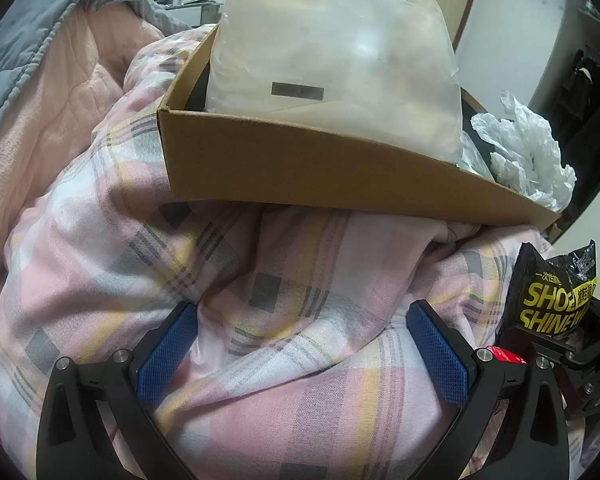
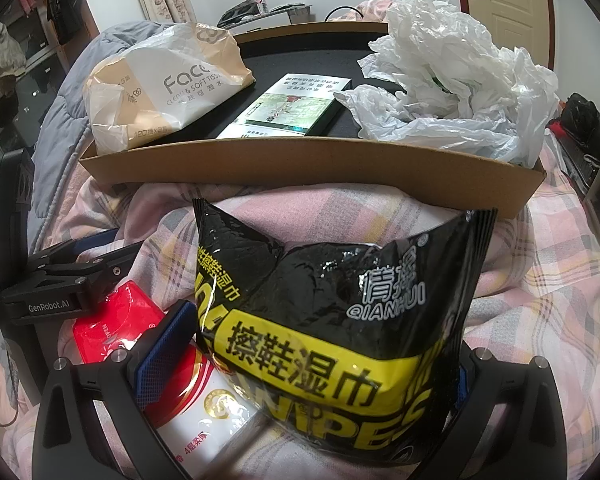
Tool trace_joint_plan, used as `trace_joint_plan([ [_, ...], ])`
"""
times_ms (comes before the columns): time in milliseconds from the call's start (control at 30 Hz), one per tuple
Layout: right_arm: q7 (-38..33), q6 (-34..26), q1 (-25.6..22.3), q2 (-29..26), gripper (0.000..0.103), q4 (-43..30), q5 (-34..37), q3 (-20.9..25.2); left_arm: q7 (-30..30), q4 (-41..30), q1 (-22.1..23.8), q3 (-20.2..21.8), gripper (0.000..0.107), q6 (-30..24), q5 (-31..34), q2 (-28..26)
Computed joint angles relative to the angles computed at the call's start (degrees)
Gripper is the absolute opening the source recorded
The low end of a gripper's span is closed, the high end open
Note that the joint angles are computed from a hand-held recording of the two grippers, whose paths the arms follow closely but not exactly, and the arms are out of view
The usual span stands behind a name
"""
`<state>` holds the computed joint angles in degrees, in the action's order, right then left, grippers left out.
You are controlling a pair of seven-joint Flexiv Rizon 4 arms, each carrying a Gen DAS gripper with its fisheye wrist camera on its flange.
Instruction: Organize soft objects
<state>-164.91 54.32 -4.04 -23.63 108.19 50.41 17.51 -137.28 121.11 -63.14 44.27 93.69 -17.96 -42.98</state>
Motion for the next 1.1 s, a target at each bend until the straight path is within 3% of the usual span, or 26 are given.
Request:
trace_joint_plan([
  [1100, -0.4, -0.8, -0.1, 0.1, 0.103, -0.1, 0.3, -0.4, -1.0, -0.2, 0.6, -0.4, 0.103, 0.0, 1.1, 0.4],
])
